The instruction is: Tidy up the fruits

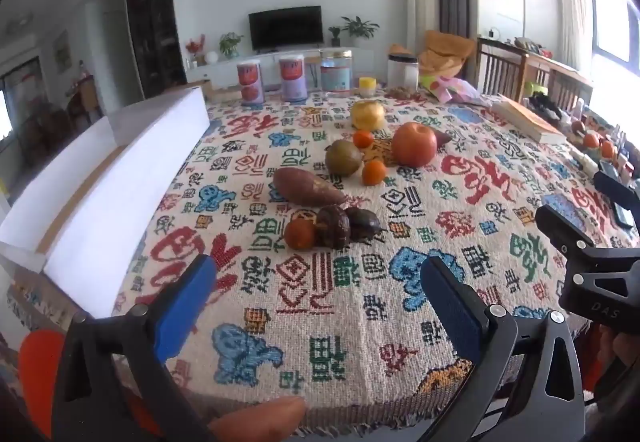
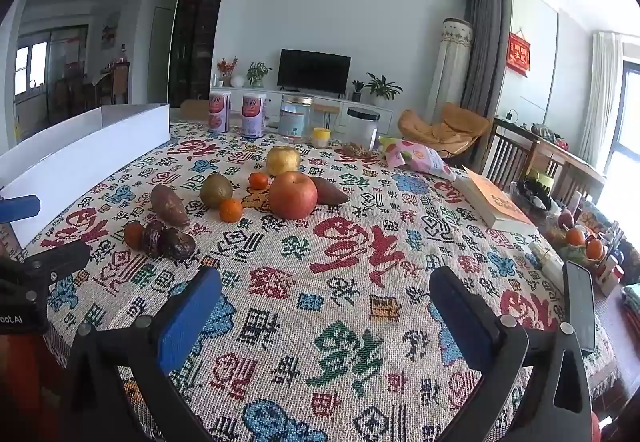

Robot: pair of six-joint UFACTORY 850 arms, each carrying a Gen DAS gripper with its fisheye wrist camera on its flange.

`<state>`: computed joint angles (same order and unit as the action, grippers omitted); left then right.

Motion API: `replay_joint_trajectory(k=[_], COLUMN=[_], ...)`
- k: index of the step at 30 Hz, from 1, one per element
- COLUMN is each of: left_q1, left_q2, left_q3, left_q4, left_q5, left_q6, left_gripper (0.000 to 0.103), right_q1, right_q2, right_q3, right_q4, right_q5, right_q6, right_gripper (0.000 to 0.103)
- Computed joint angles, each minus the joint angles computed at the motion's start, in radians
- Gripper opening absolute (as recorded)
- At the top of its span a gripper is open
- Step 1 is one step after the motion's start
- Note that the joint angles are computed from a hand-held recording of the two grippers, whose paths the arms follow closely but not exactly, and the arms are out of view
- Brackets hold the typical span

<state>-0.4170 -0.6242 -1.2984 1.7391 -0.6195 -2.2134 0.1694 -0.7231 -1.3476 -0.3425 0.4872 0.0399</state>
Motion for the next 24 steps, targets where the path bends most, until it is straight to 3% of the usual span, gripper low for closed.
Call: replay_joint_trajectory(k=[3,6,12,24], left_q1=[-0.013,-0.002,-0.006,-0.002], left_q2=[-0.004,0.005,0.011,0.016], left_q3=[0.008,0.005,0.016,0.034], left_q4=[0.008,-0.024,-0.002,0.01], left_q5=[-0.014,0.03,0.029,0.054], left_q6=[-0.01,0.011,-0.021,-0.056], left_gripper=[0.102,0.102,0.102,0.102], right_q1=[0.003,-0.009,-0.002,0.016], right_q2=[0.006,0.013,0.044,0.012], right_q3=[0.006,0.02,0.067,0.054], right_q4=[0.002,0.03,0.185,0.215], right_q5=[-0.001,0.015,0.04,0.031], right_q6=[0.002,0.005,-0.137,-0.188], right_gripper=[0.103,0.103,0.103,0.103])
